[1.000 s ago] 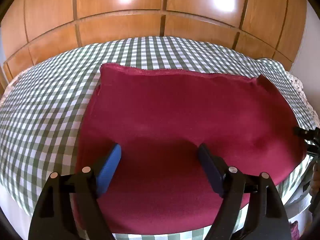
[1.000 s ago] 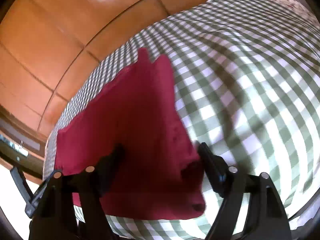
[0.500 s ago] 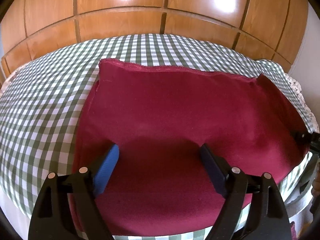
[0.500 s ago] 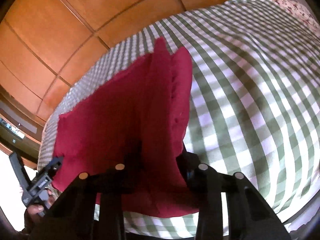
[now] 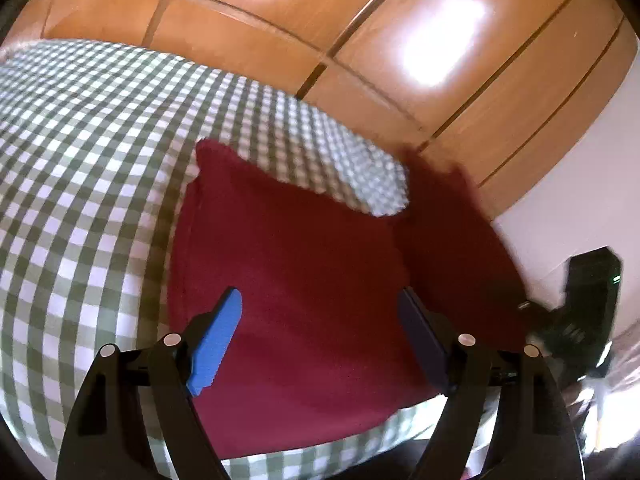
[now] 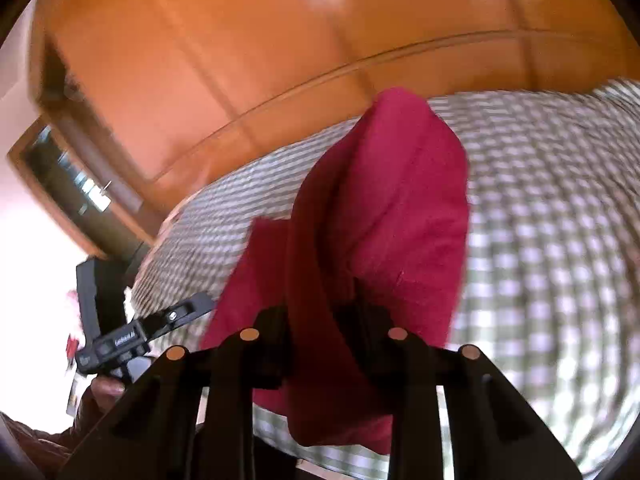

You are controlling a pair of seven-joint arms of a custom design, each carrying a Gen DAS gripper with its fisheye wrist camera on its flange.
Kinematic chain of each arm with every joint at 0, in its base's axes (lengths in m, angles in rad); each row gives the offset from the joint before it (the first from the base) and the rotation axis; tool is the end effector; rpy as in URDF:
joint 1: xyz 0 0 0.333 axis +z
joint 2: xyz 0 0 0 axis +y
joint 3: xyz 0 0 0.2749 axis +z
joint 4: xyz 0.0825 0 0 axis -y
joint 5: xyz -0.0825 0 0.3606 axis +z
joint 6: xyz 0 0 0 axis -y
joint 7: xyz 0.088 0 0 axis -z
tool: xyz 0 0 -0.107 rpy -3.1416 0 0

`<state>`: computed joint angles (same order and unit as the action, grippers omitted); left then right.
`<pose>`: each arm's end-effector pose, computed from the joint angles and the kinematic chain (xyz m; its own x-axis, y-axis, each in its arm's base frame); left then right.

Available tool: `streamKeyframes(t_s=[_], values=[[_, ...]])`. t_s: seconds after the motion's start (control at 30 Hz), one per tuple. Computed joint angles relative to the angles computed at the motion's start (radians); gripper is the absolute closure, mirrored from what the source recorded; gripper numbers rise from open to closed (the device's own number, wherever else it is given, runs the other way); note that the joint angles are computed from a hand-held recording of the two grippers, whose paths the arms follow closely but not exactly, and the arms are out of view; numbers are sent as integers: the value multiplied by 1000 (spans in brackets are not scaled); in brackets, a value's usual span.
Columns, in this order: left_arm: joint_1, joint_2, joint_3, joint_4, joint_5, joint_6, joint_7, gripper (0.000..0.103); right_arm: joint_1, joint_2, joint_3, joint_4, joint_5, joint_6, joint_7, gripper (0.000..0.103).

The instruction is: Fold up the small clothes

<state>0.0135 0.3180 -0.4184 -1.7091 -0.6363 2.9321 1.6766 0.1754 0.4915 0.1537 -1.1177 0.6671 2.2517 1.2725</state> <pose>0.6272 -0.1925 0.4862 -0.1214 -0.8082 0.5762 -0.7176 -0.3297 -0.6135 0.6662 0.2134 0.5821 0.4573 -0.7252 -0.5148 -0.7846 -0.0564 -0.6174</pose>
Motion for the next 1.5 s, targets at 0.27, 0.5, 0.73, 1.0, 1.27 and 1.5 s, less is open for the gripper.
streamKeyframes(t_s=[0.27,0.5,0.73,1.0,1.27,1.5], values=[[133,33,-114,75,-401,-102,290,22,136,203,10,279,-173,-130,18,79],[30,128,10,215,-296,-217,185,20,215,87,-6,56,-285,19,-115,77],[-44,213,85,351,8,-291,-36,35,73,43,86,2,-21,-89,-281,34],[-45,236,84,363,163,-298,-164,57,-33,-129,6,-233,192,-52,-284,49],[-41,150,89,262,277,-195,-212,88,22,-125,-10,-275,68,-5,-236,59],[-55,19,163,128,393,-130,-268,88,65,-75,14,-190,58,-51,-279,59]])
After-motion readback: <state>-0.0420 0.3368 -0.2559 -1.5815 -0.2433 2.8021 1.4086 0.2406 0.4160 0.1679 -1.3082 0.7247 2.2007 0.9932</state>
